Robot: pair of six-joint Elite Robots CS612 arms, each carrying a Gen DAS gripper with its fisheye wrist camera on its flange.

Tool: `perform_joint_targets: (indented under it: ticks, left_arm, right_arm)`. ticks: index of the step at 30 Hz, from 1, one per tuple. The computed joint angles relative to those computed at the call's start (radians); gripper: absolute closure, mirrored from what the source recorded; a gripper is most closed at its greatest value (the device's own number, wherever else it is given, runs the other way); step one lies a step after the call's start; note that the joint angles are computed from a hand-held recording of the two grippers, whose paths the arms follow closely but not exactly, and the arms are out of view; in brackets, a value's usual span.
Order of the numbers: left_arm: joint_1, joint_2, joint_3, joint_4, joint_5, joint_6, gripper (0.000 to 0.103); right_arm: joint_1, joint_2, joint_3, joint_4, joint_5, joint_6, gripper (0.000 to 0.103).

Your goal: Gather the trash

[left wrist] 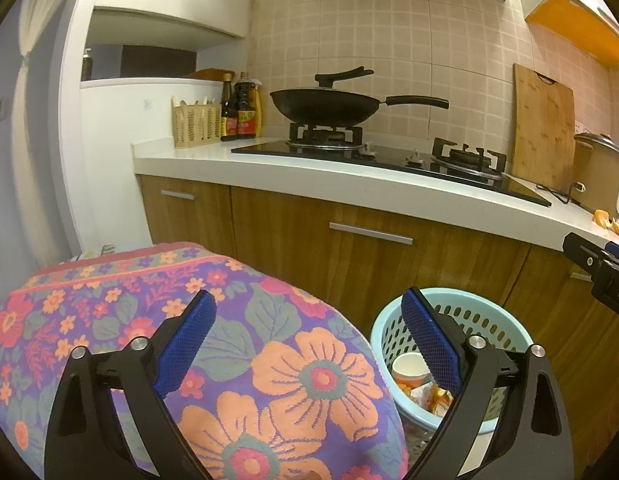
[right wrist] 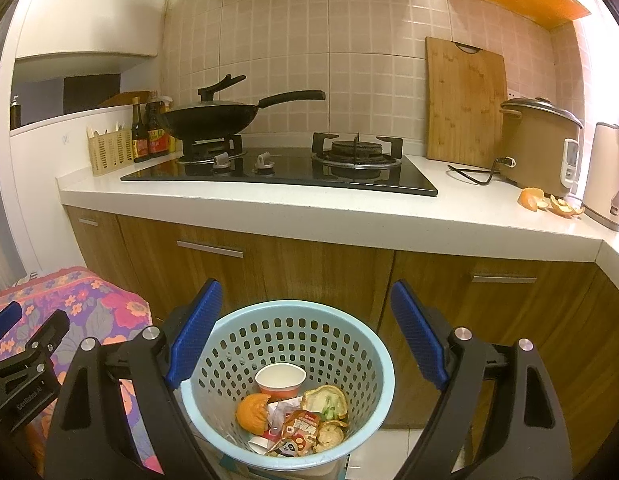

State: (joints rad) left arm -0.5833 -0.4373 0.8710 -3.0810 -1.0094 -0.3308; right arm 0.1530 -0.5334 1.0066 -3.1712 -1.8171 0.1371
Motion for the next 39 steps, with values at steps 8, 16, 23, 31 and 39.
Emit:
perform_joint_targets:
  ticks: [8, 16, 23, 31, 39]
  left_arm:
    - [0.002, -0.001, 0.003, 0.001, -0.01, 0.0, 0.01]
    - [0.008, -0.006, 0.015, -0.005, -0.027, -0.018, 0.009]
    - [0.008, -0.008, 0.019, 0.002, -0.027, -0.008, 0.008]
    - [0.01, -0.01, 0.02, -0.001, -0.033, -0.012, 0.008]
    - [0.009, -0.011, 0.021, 0.0, -0.029, -0.006, 0.008]
  right_arm:
    - [0.008, 0.003, 0.005, -0.067, -0.015, -0.029, 0.021]
    - [0.009, 0.003, 0.002, -0.073, -0.013, -0.03, 0.021]
    - [0.01, 0.003, 0.003, -0.074, -0.011, -0.031, 0.021]
    - [0.011, 0.002, 0.004, -0.072, -0.012, -0.031, 0.021]
    - [0.011, 0.001, 0.005, -0.068, -0.011, -0.029, 0.018]
